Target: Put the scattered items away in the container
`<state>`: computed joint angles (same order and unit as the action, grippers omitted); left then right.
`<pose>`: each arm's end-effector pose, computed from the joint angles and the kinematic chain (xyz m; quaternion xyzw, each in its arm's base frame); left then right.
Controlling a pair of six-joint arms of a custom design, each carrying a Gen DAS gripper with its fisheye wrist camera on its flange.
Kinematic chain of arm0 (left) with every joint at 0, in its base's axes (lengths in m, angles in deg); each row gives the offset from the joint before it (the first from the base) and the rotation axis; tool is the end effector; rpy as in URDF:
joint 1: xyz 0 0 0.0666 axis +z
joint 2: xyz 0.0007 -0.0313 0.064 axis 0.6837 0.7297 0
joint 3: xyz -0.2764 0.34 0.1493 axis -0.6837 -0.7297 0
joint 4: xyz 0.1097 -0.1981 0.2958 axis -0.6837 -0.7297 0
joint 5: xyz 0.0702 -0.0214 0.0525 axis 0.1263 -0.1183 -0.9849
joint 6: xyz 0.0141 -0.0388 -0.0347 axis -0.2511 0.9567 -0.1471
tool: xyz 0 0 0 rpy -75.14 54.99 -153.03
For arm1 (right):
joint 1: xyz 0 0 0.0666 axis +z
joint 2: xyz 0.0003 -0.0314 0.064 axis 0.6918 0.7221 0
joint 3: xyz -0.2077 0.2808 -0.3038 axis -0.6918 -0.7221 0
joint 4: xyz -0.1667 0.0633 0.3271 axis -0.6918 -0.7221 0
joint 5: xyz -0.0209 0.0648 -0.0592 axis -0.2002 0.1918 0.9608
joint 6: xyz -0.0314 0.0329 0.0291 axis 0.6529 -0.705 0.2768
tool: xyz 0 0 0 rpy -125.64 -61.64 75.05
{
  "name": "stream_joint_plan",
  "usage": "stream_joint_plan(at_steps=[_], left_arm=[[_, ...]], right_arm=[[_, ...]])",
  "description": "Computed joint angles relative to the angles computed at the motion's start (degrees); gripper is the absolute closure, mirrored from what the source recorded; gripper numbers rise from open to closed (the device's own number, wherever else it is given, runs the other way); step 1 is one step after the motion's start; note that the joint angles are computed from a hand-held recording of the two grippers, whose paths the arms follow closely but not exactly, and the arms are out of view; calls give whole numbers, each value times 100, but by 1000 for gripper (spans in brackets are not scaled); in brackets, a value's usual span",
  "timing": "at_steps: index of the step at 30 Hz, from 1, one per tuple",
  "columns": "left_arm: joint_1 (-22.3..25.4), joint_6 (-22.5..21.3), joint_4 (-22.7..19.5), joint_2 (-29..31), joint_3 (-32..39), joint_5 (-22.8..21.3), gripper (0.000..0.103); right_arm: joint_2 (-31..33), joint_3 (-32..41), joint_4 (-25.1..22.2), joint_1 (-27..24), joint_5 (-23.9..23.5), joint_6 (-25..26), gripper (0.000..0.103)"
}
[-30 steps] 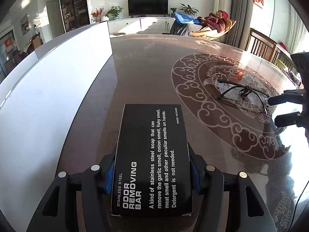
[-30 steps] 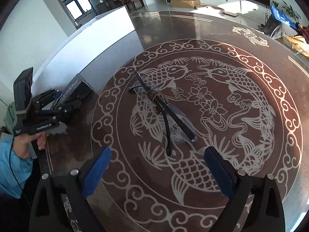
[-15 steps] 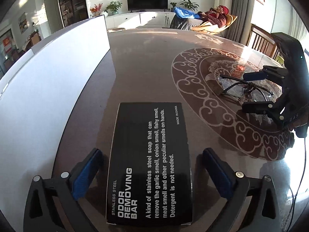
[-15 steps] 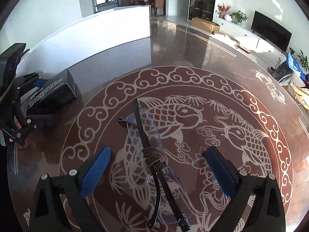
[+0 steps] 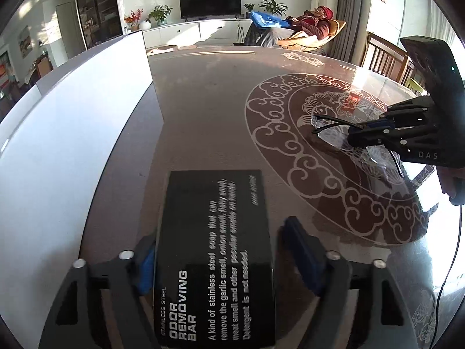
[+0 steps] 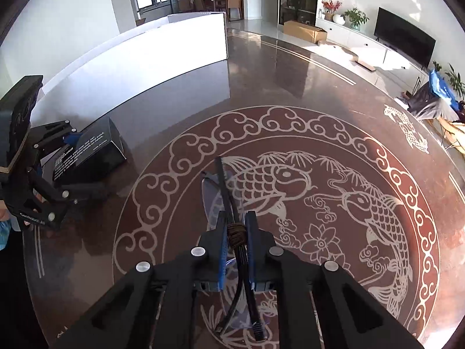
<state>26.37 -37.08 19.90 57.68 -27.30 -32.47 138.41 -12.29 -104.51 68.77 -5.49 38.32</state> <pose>0.2795 -0.0841 0.2986 0.1183 0.9466 -0.0439 0.2966 0.3939 0.1889 0.2875 -0.3375 0.9001 0.0996 0.2569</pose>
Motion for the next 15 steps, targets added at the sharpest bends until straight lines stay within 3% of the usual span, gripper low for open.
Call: stream_joint_plan(at_steps=[2, 5, 11, 15], left_arm=[[49, 149, -200, -106, -16, 242, 46], [-216, 392, -419, -535, -226, 73, 46], [-527, 1408, -874, -1338, -599, 316, 46], [-378, 1061, -1455, -1723, -223, 451, 46]], right_arm=[[-165, -49, -185, 117, 155, -35, 92], [-530, -264, -252, 201, 2, -297, 92], [-905, -726, -271, 638, -126, -866, 92], [-881, -550, -357, 1101, -43, -1055, 92]])
